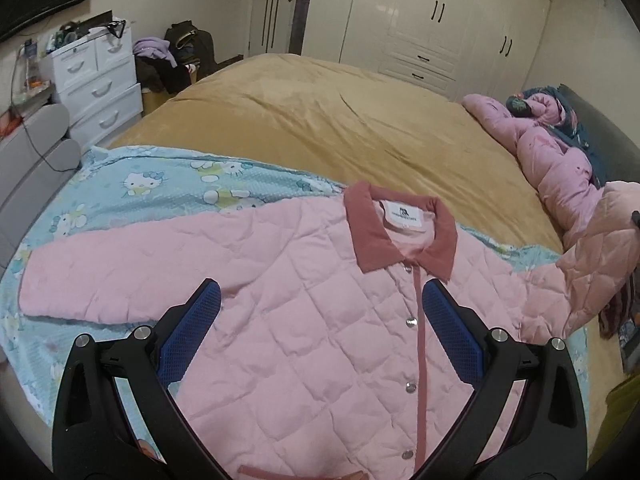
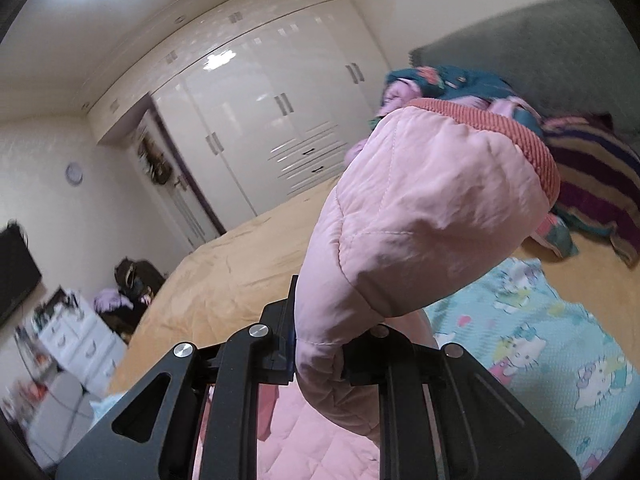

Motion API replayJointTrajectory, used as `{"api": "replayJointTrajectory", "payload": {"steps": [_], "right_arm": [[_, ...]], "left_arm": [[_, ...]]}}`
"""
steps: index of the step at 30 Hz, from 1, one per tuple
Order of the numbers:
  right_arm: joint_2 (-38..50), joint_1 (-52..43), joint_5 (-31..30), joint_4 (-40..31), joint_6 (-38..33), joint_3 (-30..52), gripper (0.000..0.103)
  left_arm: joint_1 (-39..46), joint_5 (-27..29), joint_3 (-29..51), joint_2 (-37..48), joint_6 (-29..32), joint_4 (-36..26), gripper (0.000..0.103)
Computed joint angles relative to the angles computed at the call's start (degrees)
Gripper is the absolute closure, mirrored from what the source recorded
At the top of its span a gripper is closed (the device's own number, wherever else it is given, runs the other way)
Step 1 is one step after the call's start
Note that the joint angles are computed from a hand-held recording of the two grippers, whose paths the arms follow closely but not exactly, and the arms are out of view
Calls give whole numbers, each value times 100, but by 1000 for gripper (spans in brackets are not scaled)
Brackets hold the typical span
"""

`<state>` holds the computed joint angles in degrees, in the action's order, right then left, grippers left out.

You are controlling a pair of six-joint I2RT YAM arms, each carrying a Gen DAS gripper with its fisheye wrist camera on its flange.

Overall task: Fold large clothes
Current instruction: 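Lift the held sleeve with the right gripper and carry it across the jacket front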

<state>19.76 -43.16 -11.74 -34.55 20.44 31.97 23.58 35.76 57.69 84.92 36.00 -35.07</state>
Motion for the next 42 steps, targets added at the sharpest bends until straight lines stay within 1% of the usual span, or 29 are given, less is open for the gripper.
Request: {"api": "replayJointTrajectory", "payload": {"steps": [1,4,6,7,9,10,15,18,20,22,25,28,31,36,38,42], "right_arm": [[31,403,361,72,90,-19,88],[170,2107,1874,317,428,-148,88],[217,2977,2578,387,666,-265,88],[280,3192,2732,457,731,-314,87],[519,3915,3304,694,971,-412,87],[604,4127,3474,775,1036,-445,88],[1670,5353,4361,1749,1354,-608,87],[2305,5787,4608,2346,1506,-694,87],[2922,6071,4703,2908,1570,-722,87],[3405,6233,4736,3346,1572,-731,87],[4472,6523,4766,4101,1593,-581,87],[5383,6798,4843,4556,1667,-305,88],[6168,7091,5002,4787,1645,36,88],[7159,7335,5029,5048,1696,441,87],[7491,7387,4974,5132,1765,542,87],[8126,7539,4883,5163,1871,793,87]], "left_arm": [[-15,-41,67,75,-39,62,8],[0,46,331,364,-144,65,8],[27,131,518,575,-182,34,9],[38,177,573,682,-239,142,9],[5,101,628,855,-383,397,8],[-3,77,656,928,-411,448,9],[-24,213,953,1449,-484,419,9],[88,442,1198,1818,-625,305,8],[141,543,1303,2002,-604,272,9],[156,589,1311,2135,-604,409,9],[197,856,1516,2468,-570,346,9],[221,996,1749,2806,-623,212,9],[223,1067,2061,3186,-645,21,9],[263,1223,2625,3778,-782,-339,9],[256,1183,2663,3854,-796,-322,9],[213,1245,2756,4013,-706,-511,9]]}}
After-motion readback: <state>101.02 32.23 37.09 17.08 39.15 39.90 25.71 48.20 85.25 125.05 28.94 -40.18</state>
